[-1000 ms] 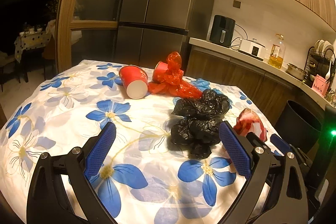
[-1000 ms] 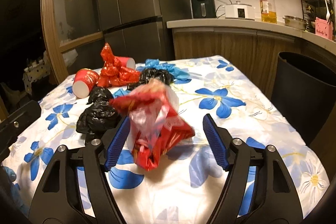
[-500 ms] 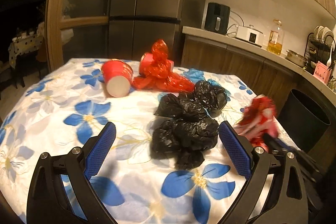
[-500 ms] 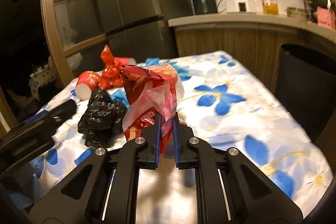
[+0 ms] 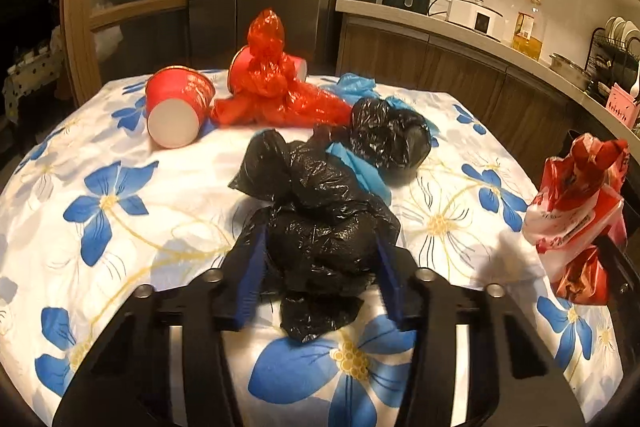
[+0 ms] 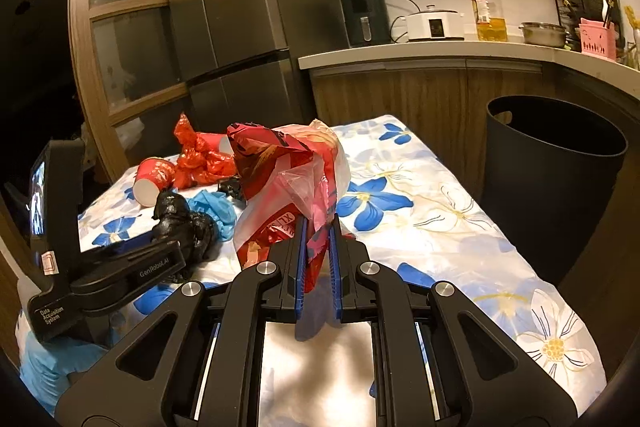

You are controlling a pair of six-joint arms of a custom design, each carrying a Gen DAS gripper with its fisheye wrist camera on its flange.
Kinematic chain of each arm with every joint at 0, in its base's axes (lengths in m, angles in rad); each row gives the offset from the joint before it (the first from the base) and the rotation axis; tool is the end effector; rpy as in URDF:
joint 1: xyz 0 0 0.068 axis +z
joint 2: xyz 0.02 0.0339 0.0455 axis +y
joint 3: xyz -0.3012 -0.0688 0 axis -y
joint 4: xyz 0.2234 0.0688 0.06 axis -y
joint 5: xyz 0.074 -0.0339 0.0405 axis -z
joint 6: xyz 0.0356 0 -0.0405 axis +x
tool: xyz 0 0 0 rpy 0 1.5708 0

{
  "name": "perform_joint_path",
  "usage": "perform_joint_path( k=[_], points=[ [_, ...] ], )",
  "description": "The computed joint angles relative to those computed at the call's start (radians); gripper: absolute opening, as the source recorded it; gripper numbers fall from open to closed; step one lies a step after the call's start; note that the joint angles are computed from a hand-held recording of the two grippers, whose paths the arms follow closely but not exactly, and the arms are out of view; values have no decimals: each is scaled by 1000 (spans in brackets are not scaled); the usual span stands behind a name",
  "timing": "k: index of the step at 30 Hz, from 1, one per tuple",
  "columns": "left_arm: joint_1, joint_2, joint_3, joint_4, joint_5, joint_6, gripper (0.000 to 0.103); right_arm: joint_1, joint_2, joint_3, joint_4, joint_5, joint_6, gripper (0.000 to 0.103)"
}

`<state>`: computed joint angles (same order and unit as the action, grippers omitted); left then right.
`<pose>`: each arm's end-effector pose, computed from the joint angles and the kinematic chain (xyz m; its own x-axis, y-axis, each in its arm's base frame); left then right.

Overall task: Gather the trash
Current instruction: 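Lift both held bags and carry them over the black trash bin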

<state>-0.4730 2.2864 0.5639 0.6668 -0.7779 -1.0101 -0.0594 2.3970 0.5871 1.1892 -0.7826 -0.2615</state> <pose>0.2714 -0.1108 0.0244 -0.4262 -0.4596 -0.7792 -0.6472 0.7567 -0.0924 0.3285 0.0056 0.0286 -0.4237 -0.1584 -0.8918 -0.6626 0.7256 0.1859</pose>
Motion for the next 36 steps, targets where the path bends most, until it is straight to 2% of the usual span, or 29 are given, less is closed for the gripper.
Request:
perform_joint_path(
  k=[4,11,16,20,26,36],
  points=[
    [-21,1,-15,4,-11,-22,38,0,-8,-17,12,-9,-3,10],
    [-94,-74,-58,-56,-77,-104,35,-17,-39,-48,33,-38,-4,10],
    [-169,-169,-54,-189,-167,-165,35,-44,-62,-66,42,-69,-1,10],
    [-202,-217,-24,-254,-206,-159,35,-67,-86,-75,40,-90,1,10],
    [-225,-238,56,-296,-229,-79,35,-108,-121,-57,6,-100,2,10],
    [-207,-168,270,-254,-180,168,35,-189,-128,78,-73,-86,56,10]
  ],
)
